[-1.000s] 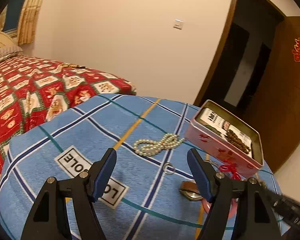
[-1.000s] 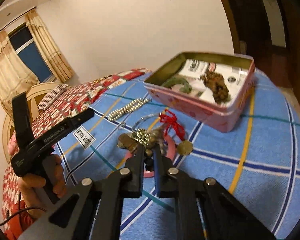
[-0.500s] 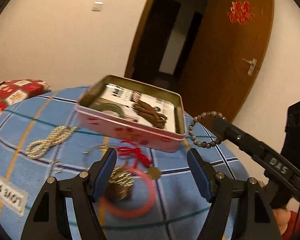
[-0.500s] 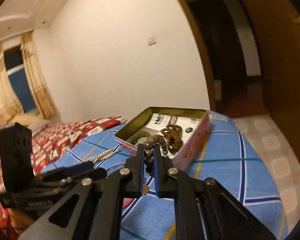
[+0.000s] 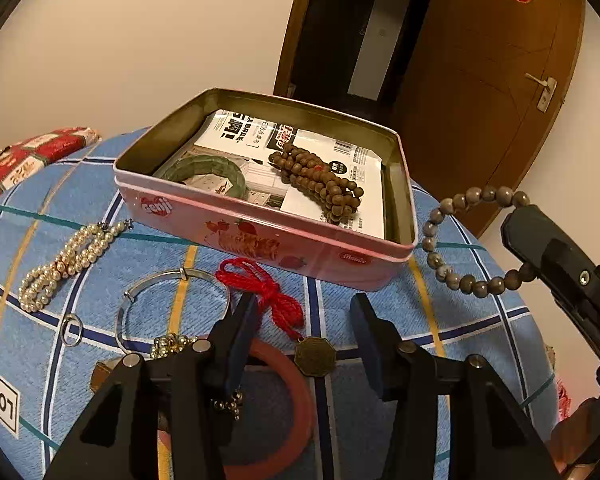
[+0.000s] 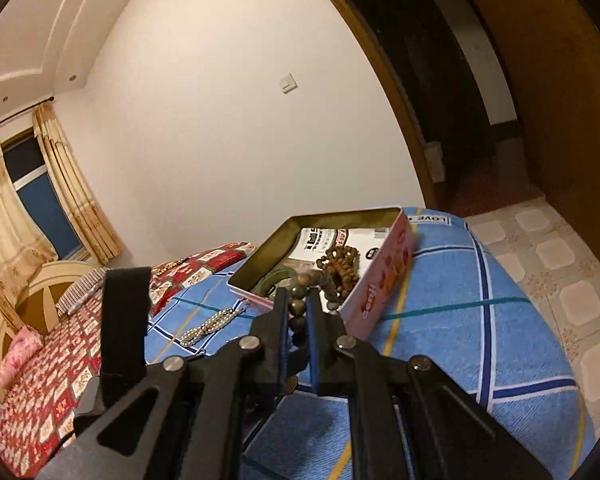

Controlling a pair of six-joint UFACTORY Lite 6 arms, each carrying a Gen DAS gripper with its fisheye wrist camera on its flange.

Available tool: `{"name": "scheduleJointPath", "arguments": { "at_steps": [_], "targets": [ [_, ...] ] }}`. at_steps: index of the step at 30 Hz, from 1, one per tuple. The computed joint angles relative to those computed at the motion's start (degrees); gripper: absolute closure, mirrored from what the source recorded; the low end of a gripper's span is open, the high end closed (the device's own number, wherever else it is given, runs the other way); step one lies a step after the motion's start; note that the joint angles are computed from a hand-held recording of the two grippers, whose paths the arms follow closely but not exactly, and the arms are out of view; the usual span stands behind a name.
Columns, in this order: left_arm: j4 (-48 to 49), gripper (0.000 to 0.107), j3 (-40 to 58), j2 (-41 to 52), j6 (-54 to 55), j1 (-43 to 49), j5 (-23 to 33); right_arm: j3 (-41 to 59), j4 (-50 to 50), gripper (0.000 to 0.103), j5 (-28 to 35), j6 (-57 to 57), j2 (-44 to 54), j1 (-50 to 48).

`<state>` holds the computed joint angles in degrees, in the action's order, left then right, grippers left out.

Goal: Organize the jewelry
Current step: 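Grasp the red tassel with the left tool while the right tool carries beads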

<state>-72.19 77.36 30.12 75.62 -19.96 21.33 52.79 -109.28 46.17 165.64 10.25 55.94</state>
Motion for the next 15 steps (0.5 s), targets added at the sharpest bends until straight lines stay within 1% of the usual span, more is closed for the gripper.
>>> {"name": "scheduleJointPath", "arguments": {
  "at_steps": [3, 4, 5, 6, 8, 10, 14, 15],
  "targets": [
    [3.8, 0.059, 1.8, 1.4, -3.8, -0.2, 0.5, -1.0, -0.7, 0.091, -0.2, 1.5, -0.6, -0.3],
    [5.4, 0.072, 2.3, 1.8, -5.3, -0.4, 0.3, -1.0, -0.5, 0.091, -0.1, 1.4, -0.7, -0.2],
    [8.7, 0.091, 3.5, 2.8, -9.0, -0.7, 0.1, -0.9, -0.4, 0.091, 0.0, 1.3, -0.6, -0.1],
    [9.7, 0.095, 4.7, 3.8, -10.5, -0.8, -0.4, -1.0, -0.5, 0.091, -0.1, 1.3, -0.8, -0.2],
    [7.0, 0.102, 5.9, 5.0, -8.8, 0.9, 2.2, -1.0, -0.4, 0.091, -0.2, 0.9, -0.9, -0.1],
    [4.1, 0.105, 5.5, 5.1, -6.9, 2.0, 3.6, -1.0, -0.2, 0.091, -0.3, 0.6, -0.9, -0.1],
    [-12.4, 0.105, -2.1, -0.9, 10.6, 3.9, 4.8, -1.3, 0.0, 0.091, 0.2, 0.6, -1.3, 0.1],
    [-16.5, 0.105, -5.0, -3.4, 15.4, 4.9, 6.2, -1.5, -0.3, 0.091, 0.3, 0.7, -1.5, 0.0]
  ]
}}
